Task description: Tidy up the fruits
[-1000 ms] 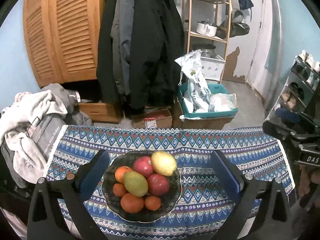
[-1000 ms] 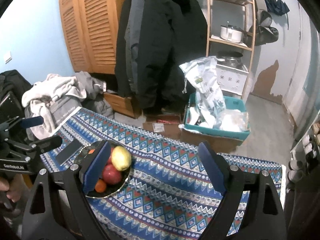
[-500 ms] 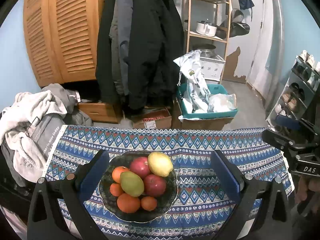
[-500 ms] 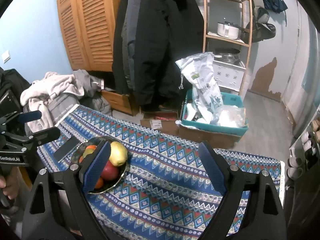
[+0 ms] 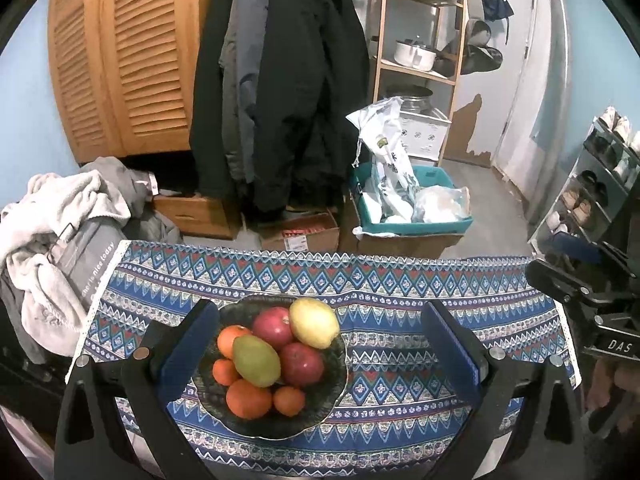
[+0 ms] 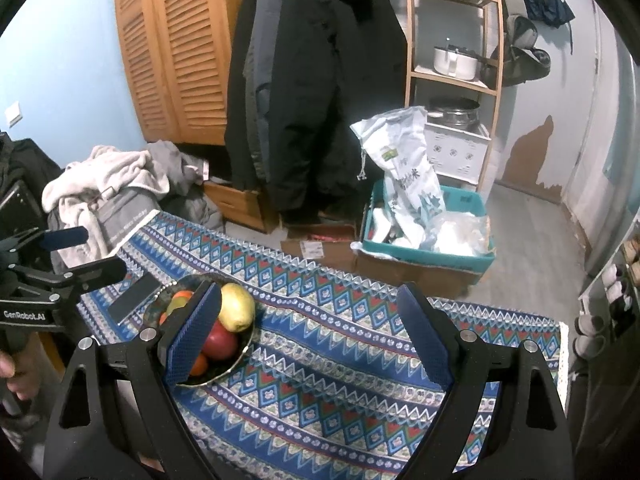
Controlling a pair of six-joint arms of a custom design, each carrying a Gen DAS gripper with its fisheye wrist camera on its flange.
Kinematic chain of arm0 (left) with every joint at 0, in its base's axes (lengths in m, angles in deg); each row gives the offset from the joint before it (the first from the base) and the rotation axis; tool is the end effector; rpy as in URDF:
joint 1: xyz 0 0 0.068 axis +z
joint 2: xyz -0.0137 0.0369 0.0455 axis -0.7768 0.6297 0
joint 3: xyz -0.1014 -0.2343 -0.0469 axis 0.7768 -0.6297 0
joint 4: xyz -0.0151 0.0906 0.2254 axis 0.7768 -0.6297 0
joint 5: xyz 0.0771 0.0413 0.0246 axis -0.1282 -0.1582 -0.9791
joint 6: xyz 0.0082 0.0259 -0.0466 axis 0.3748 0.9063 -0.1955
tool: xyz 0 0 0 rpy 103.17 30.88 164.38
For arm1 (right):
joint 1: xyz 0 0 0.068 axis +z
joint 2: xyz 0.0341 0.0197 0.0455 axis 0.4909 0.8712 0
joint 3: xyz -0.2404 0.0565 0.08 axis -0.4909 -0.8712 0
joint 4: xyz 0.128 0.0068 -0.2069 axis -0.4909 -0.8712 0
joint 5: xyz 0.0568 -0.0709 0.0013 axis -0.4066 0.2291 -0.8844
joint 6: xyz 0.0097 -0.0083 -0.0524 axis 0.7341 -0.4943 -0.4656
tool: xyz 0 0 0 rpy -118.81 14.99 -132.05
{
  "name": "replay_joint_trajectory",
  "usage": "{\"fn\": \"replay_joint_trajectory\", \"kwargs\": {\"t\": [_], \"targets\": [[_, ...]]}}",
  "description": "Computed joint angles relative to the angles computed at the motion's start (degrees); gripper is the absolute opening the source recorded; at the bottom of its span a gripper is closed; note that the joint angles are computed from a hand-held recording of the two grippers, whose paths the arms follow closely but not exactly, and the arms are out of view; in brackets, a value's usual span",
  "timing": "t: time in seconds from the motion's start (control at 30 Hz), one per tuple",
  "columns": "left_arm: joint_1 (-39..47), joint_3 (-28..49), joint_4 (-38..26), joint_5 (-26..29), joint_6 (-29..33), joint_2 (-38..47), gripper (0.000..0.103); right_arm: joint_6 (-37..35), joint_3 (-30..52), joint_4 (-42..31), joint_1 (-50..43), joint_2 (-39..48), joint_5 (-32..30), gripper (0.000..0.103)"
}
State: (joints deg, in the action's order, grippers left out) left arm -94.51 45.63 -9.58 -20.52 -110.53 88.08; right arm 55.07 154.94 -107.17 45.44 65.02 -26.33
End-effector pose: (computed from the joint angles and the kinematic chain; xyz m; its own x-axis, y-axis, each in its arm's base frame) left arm 0.1650 -0.1273 0.3909 -0.6658 -0.2773 -0.6927 -0.3308 0.9418 -0.0591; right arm 0.2605 0.0890 0.3945 -0.5148 -0.4104 -0.7527 -0.6792 0.7310 0.0660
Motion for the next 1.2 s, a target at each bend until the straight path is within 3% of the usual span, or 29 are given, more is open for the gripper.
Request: {"fn": "replay_joint_trajectory", "kwargs": {"t": [1.2], "targets": [[-0.1, 0.3, -2.4, -0.5, -2.1, 0.4, 0.102, 0.0, 1.6, -0.9, 1.6, 0.8, 1.3, 0.088]]}}
